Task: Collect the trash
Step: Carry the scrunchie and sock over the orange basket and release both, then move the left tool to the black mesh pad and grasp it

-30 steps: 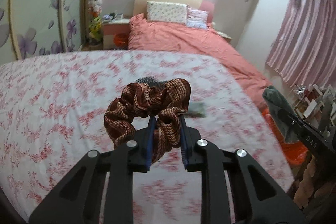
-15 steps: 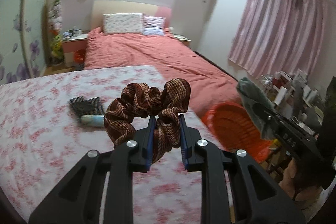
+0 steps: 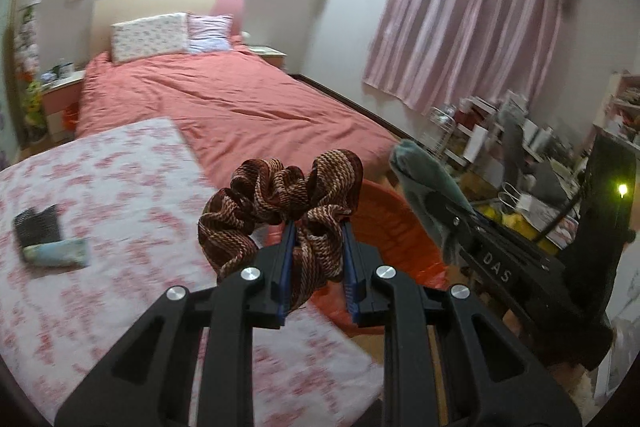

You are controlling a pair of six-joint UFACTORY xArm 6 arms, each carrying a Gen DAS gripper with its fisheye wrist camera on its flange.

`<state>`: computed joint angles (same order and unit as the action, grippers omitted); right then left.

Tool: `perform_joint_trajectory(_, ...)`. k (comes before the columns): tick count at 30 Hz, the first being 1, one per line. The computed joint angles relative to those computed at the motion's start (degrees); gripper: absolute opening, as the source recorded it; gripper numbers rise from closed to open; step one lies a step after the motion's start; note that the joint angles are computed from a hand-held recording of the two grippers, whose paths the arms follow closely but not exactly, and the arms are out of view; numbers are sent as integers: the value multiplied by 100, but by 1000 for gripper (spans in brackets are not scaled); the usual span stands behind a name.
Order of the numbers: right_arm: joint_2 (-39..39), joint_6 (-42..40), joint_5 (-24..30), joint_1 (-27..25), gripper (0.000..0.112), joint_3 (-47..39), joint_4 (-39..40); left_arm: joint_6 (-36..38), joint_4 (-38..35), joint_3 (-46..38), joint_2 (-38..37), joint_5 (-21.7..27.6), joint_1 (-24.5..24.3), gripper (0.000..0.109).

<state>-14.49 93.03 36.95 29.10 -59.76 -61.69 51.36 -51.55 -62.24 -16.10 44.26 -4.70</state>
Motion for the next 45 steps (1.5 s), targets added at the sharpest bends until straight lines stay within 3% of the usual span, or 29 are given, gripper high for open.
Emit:
perform_joint_trajectory(7, -257, 353, -489, -608, 11, 401, -82, -120, -16, -490, 708, -123, -714, 24)
perform_joint_trajectory(12, -176, 330, -832, -929, 15, 600, 99, -378, 316, -706, 1181, -410, -978, 40)
perform_joint_trajectory(14, -112, 257, -901, -1004, 27, 642, 236, -535, 490, -737, 1339, -519, -983, 50)
perform_joint_trajectory(16, -91, 210, -938, -1043, 40, 711, 360, -682, 636, -742, 1442, -590, -945, 51)
perform_joint_trajectory(20, -37, 127, -714, -919, 55, 738, 407, -847, 987, -661, 1522, -771, -768, 54)
perform_joint_trajectory(26, -13, -323, -451, -737, 62, 643, 614, -1019, 1561, -333, 1364, -1262, -487, 64)
perform_joint_trajectory(35, 386, -875, -129, -302, 69, 95, 866, -1160, 2122, -80, 1259, -1560, 403, 68)
perform_joint_trajectory(45, 1295, -1589, -136, 311, 69, -862, 1203, -1820, 2608, -855, 1993, -1662, 1695, 69)
